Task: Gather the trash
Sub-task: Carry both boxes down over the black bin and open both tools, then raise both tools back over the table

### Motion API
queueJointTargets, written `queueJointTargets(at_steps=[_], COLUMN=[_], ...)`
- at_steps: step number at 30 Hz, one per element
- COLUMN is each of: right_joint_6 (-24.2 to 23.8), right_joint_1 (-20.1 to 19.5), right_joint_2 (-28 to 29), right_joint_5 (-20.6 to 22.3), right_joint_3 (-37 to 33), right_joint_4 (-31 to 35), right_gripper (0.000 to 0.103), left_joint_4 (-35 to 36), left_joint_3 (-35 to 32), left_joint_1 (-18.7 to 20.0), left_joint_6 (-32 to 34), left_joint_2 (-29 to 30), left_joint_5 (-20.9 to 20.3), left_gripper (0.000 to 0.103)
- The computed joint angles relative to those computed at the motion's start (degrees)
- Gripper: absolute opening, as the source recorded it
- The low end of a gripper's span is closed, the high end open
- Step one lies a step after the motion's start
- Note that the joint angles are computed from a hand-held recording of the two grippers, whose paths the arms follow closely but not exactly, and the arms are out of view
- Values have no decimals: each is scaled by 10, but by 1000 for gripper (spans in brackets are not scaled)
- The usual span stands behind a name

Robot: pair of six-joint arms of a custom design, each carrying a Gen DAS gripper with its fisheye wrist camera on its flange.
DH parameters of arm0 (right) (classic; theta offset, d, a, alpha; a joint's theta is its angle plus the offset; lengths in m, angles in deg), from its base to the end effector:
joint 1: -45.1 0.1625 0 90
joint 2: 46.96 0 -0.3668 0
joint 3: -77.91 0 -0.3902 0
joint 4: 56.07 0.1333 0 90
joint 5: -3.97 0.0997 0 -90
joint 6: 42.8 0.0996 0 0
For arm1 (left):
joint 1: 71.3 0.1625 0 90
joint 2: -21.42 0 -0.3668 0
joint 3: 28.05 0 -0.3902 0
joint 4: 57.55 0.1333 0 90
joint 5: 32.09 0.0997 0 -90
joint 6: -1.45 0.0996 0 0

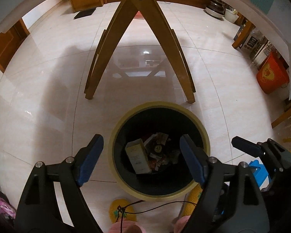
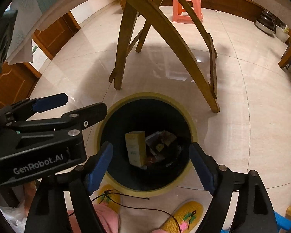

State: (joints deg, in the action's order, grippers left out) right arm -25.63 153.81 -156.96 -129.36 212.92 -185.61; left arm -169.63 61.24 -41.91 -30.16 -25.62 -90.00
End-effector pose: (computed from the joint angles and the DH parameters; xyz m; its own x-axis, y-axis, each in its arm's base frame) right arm 0.1715 -0.3039 0.2971 -0.8027 0.2035 0.5606 -0.0770 0.8967 -0.4358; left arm -0.4343 -0.4583 0.0550 -0.6468 0.4638 -0.6054 0.5623 0.8263 0.0323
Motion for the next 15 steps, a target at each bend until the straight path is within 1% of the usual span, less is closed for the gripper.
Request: queueJointTargets(at_steps=[1,3,6,11,13,15], right_joint_6=[5,-1,15,84,116,160], right_joint_1=[2,-5,0,40,56,80], right_joint_2=[1,4,5,18,22,34], right_joint_5=[-1,-2,-8,-32,-35,-40], right_joint_3=[-3,-10,-23,-78,-106,-147], right_joint_4=[3,-1,12,86,123,173], right_gripper=[82,82,82,82,82,82], left_joint_4=[6,12,31,85,122,166], left_joint_3=[-3,-10,-22,-65,-98,-145], left_joint_1=[-3,-2,-6,-15,-19,-23], left_joint_6=[-5,-6,-13,-33,-41,-47], left_joint_2=[-1,-2,-8,-16,-17,-11], left_joint_5=[0,1,6,8,7,7], left_gripper=[79,79,79,79,79,79])
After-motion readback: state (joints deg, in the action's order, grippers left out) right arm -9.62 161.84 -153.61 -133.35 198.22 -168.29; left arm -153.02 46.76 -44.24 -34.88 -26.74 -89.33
